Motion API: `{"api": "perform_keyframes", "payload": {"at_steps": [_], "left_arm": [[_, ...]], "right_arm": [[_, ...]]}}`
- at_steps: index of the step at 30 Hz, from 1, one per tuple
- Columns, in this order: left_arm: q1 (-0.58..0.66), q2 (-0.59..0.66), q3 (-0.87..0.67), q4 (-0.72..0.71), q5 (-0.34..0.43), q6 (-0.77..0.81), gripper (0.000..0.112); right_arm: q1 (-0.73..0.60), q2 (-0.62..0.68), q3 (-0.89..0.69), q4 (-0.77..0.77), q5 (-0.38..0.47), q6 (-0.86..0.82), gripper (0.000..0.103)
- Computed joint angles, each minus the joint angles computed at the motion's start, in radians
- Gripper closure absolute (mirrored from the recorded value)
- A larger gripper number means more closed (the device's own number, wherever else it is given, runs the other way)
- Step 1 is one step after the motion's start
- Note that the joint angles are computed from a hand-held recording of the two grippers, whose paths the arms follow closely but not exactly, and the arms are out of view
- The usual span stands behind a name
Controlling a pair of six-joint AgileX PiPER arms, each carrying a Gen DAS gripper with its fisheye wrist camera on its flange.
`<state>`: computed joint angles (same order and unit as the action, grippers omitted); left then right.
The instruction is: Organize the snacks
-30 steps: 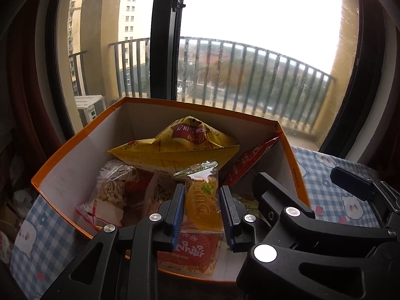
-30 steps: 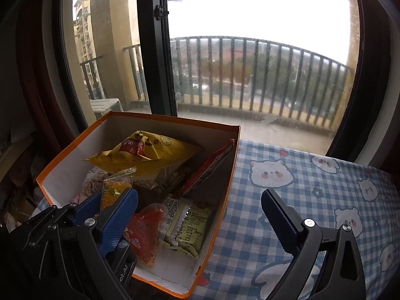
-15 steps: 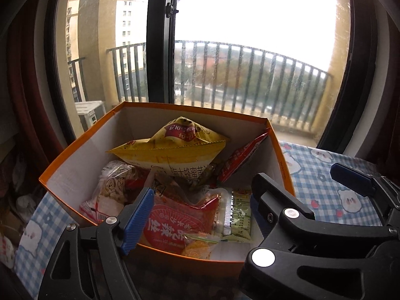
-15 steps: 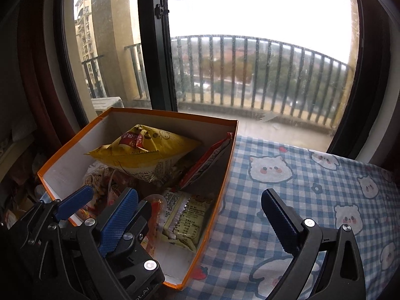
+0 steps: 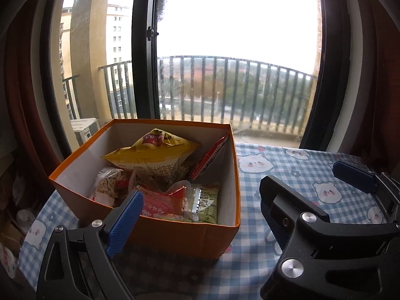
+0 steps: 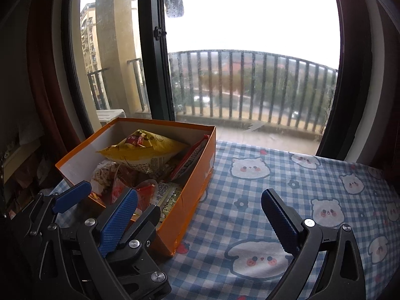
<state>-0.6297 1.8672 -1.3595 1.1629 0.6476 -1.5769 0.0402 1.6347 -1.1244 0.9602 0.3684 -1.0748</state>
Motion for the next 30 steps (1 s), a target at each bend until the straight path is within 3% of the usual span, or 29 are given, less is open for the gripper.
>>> {"api": "perform_keyframes", "payload": {"at_steps": [5, 15, 30], "left_arm": [[-0.09, 0.009, -0.026, 0.044, 0.111, -0.031, 0.013], [-0.213, -0.027, 0.028, 0.155, 0.187, -0.174, 0.012], [-0.338, -0.009, 0.08, 0.219, 0.318, -0.303, 0.011]], "right_arm": [[-0.108, -0.077, 0.091, 0.219, 0.047, -0.243, 0.003], [-0.333, -0.197, 0.241, 0.516, 0.152, -0.592, 0.003], [-0.589, -0.214, 0.381, 0.664, 0.318, -0.793, 0.003]]}}
